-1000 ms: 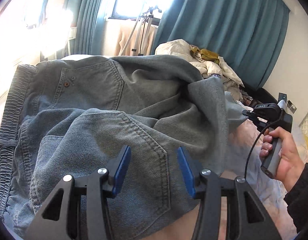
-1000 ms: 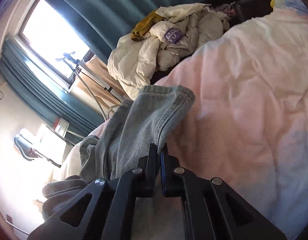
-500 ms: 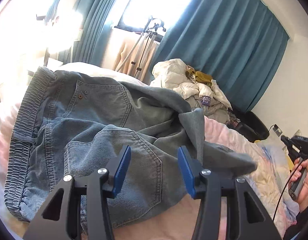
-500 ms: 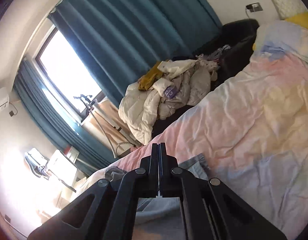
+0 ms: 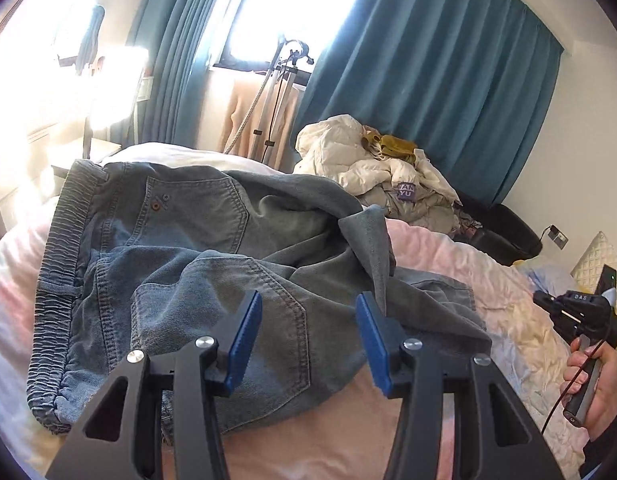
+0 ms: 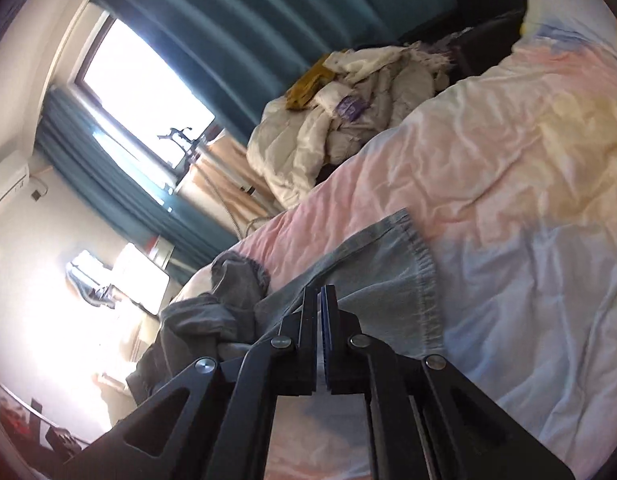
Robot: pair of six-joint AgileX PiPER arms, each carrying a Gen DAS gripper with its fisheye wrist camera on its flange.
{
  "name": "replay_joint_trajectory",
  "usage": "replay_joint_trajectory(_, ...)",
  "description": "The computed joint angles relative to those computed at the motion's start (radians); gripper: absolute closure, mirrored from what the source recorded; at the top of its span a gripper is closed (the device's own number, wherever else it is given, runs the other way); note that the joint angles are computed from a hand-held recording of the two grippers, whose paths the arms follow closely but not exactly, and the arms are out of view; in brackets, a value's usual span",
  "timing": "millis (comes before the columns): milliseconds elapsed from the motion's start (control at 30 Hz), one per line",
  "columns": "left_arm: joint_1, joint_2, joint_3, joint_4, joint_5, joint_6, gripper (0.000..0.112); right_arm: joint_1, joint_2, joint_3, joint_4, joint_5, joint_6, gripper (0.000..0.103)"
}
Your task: Fold clothes
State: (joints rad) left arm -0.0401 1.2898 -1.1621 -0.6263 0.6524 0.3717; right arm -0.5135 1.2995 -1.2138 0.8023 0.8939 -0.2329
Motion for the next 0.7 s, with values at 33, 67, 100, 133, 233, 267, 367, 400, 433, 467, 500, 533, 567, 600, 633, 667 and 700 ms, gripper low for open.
replay_joint_trajectory(33,-0.004,0.006,0.0,0.005,-0.004,-0.005,0.063,0.09,0.034,-0.039,-0.051,-0.022,0.036,0.098)
replay_joint_trajectory(67,-0.01,0.015,-0.001,0.013,-0.01,-0.013,0.063,0.183,0.075,-0.077,-0.109,-0.052,0.071,0.089)
replay_joint_trajectory(100,-0.016,0.024,-0.001,0.022,-0.015,-0.022,0.063,0.265,0.121,-0.116,-0.157,-0.073,0.096,0.077)
replay_joint_trajectory(133,-0.02,0.035,-0.004,0.031,-0.017,-0.03,0.063,0.335,0.175,-0.16,-0.191,-0.08,0.114,0.05)
replay_joint_trajectory(233,-0.023,0.064,-0.007,0.026,-0.032,-0.022,0.063,0.512,0.344,-0.306,-0.367,-0.089,0.203,0.039)
replay_joint_trajectory(267,-0.021,0.072,-0.005,0.013,-0.039,-0.008,0.061,0.561,0.392,-0.348,-0.457,-0.093,0.248,0.039)
replay_joint_trajectory(367,-0.017,0.104,-0.011,-0.021,-0.044,0.036,0.061,0.662,0.535,-0.48,-0.659,-0.075,0.338,0.042)
replay_joint_trajectory(400,-0.016,0.115,-0.014,-0.03,-0.044,0.048,0.061,0.67,0.572,-0.517,-0.66,-0.068,0.329,0.042)
replay_joint_trajectory(433,-0.013,0.128,-0.015,-0.052,-0.041,0.075,0.061,0.677,0.61,-0.556,-0.662,-0.06,0.321,0.047)
replay_joint_trajectory(467,-0.016,0.141,-0.019,-0.055,-0.041,0.084,0.061,0.683,0.628,-0.576,-0.659,-0.07,0.314,0.055)
replay_joint_trajectory(500,-0.015,0.152,-0.026,-0.057,-0.035,0.081,0.061,0.687,0.639,-0.588,-0.654,-0.088,0.309,0.063)
replay_joint_trajectory(533,-0.014,0.162,-0.033,-0.058,-0.028,0.077,0.061,0.692,0.652,-0.613,-0.666,-0.094,0.324,0.088)
replay_joint_trajectory(567,-0.013,0.172,-0.041,-0.059,-0.02,0.073,0.061,0.698,0.667,-0.644,-0.686,-0.093,0.347,0.095)
replay_joint_trajectory(600,-0.013,0.183,-0.048,-0.06,-0.013,0.069,0.061,0.704,0.681,-0.681,-0.71,-0.087,0.373,0.096)
replay_joint_trajectory(633,-0.003,0.181,-0.048,-0.083,-0.004,0.081,0.061,0.71,0.691,-0.723,-0.733,-0.08,0.394,0.097)
replay_joint_trajectory(667,0.007,0.177,-0.047,-0.109,0.005,0.094,0.061,0.716,0.701,-0.768,-0.754,-0.072,0.411,0.098)
replay_joint_trajectory(700,0.013,0.167,-0.04,-0.124,0.0,0.11,0.061,0.721,0.716,-0.825,-0.774,-0.06,0.425,0.098)
